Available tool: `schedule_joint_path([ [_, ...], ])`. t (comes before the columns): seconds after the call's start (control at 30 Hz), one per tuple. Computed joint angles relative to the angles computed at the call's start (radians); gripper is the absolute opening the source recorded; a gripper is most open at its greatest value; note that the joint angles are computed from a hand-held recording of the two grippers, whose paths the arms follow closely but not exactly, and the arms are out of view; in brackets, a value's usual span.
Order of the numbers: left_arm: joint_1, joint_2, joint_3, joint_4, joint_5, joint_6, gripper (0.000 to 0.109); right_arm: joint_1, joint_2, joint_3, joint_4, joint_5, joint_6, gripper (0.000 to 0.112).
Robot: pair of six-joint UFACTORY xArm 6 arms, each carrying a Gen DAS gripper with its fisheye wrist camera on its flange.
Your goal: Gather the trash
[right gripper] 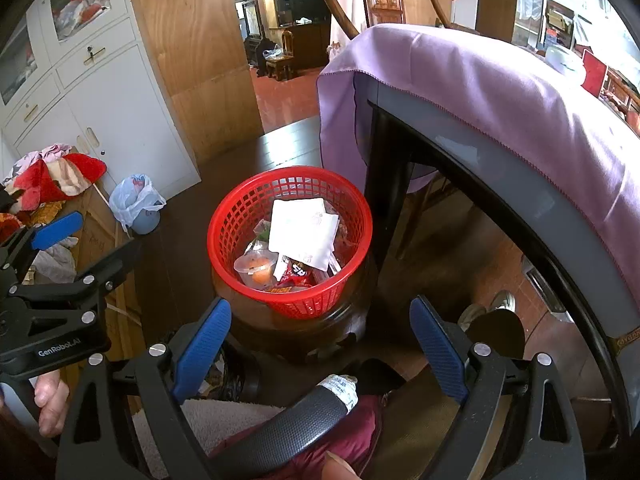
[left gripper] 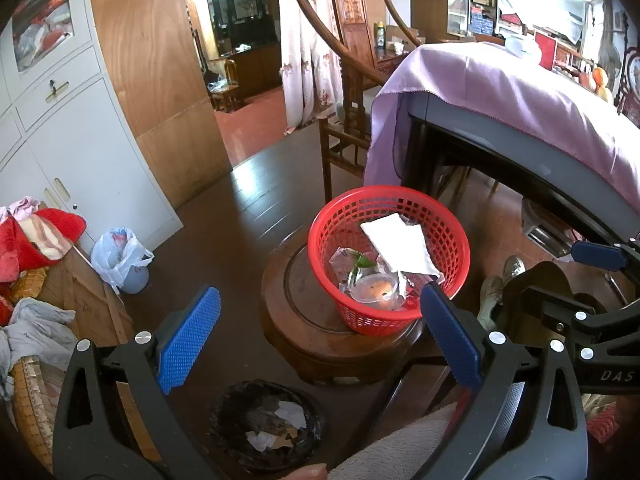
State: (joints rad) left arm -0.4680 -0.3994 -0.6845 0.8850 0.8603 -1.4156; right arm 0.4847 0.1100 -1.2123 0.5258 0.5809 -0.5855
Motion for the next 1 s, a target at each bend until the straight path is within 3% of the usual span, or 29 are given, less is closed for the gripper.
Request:
schedule_joint_path([
  [1.0,0.009,0.010,0.012,-0.011,-0.025,0.000,0.096,-0.002,-0.014,0.024,0.002,0.005,-0.006,0.089],
])
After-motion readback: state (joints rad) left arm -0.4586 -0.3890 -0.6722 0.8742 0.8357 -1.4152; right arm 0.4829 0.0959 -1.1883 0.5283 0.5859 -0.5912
